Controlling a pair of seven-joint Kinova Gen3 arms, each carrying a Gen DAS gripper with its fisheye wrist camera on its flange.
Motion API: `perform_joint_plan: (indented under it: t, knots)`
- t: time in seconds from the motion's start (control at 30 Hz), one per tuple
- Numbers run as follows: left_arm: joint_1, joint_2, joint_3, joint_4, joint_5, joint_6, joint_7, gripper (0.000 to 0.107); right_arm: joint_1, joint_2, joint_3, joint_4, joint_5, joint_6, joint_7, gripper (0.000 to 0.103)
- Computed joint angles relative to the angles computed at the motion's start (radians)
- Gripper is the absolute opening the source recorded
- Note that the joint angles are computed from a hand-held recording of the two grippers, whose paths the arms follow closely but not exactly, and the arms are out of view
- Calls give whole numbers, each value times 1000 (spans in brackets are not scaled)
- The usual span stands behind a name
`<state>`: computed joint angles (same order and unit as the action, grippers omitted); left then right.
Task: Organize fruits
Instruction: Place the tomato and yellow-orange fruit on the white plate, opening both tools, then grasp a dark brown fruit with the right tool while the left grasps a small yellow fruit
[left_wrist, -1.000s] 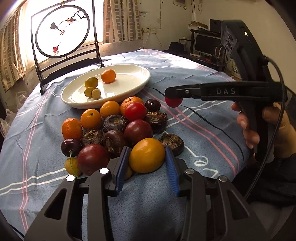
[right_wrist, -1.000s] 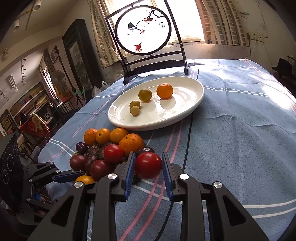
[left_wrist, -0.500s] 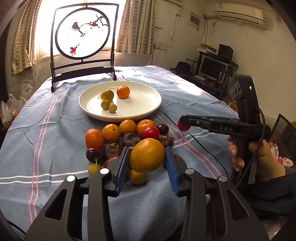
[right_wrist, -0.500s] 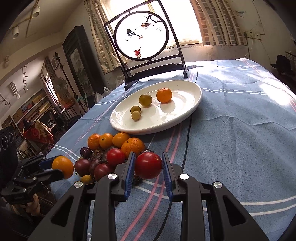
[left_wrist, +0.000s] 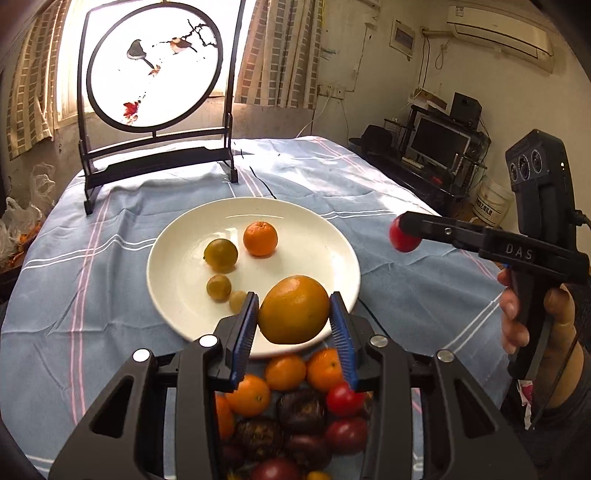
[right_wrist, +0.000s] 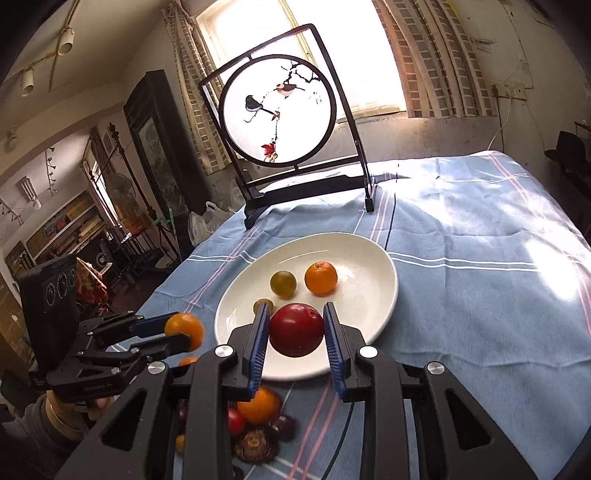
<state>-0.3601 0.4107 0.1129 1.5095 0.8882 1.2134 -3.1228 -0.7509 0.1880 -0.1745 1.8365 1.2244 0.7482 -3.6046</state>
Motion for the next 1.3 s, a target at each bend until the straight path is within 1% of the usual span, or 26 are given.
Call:
perform_joint_plan:
  t: [0.1,0.17,0.23,0.27,0.3,0.33,0.37,0.4,0.43,0.47,0.53,0.6,0.63,0.67,0.77,0.83,0.87,0.9,0.93,1.0,1.03,1.13,1.2,1.27,1.3]
  knots:
    - [92,35,12,-57,-76,-50,111,39,57,53,32,-56,-76,-59,93,30]
    - [152,53,11,-73,-131,-113,167,39,76,80,60,-73,-98,-109,118,30]
    - [200,83,12,-105,-197,-153,246,39,87,105,82,-95,-140,-140,164,32]
    - [219,97,9,-124,-224,-158,278,39,95,114,80,-100,-141,-146,169,33]
    - [220,117,24,-151,-257,-146,310,39,86,117,97,-96,-135,-159,157,42]
    - [228,125,21,-165,-276,-140,335,40,59,114,131,-85,-119,-177,129,46]
    - [218,128,32,-168,-281,-140,344,46,42,109,148,-72,-91,-186,96,48]
    - [189,125,56,-160,-273,-143,337,52,33,106,146,-66,-69,-179,79,48]
    - [160,113,72,-139,-248,-160,314,66,13,103,150,-63,-59,-156,72,48]
    - [140,98,68,-118,-212,-168,281,70,3,96,140,-58,-46,-129,61,48]
    - [107,76,42,-101,-144,-135,226,73,-19,78,123,-33,-8,-96,12,48]
    - [94,58,-29,-92,-70,-70,172,74,-36,58,95,-4,18,-58,-44,49]
    - [72,49,-44,-79,-44,-42,134,77,-44,48,77,12,28,-40,-68,50]
    - [40,36,-41,-58,-33,-31,94,81,-55,41,57,24,32,-16,-85,52]
    - [-97,-17,32,22,-41,-39,-28,83,-91,36,-3,43,7,51,-88,54]
    - [-189,-35,76,67,-51,-35,-110,83,-116,42,-35,48,-24,67,-70,54]
    - [-218,-41,80,88,-54,-34,-150,83,-129,49,-46,51,-33,64,-64,54]
    - [-234,-43,65,104,-50,-29,-191,83,-146,59,-54,50,-40,66,-61,54]
    - [-236,-48,32,124,-39,-16,-231,82,-165,73,-60,43,-50,74,-54,54]
    - [-215,-49,-61,147,-23,38,-292,82,-204,99,-63,27,-63,89,-43,54]
    - [-216,-53,-89,168,-18,53,-329,82,-221,111,-62,19,-68,90,-42,54]
    - [-244,-70,-118,246,-15,50,-440,82,-253,138,-50,-10,-91,78,-16,54]
    - [-246,-76,-134,279,-21,47,-474,82,-261,149,-37,-23,-107,55,1,54]
    - [-246,-82,-146,303,-30,45,-495,79,-275,160,-23,-37,-113,47,15,53]
    - [-245,-85,-150,310,-32,45,-502,78,-281,167,-16,-46,-119,46,23,53]
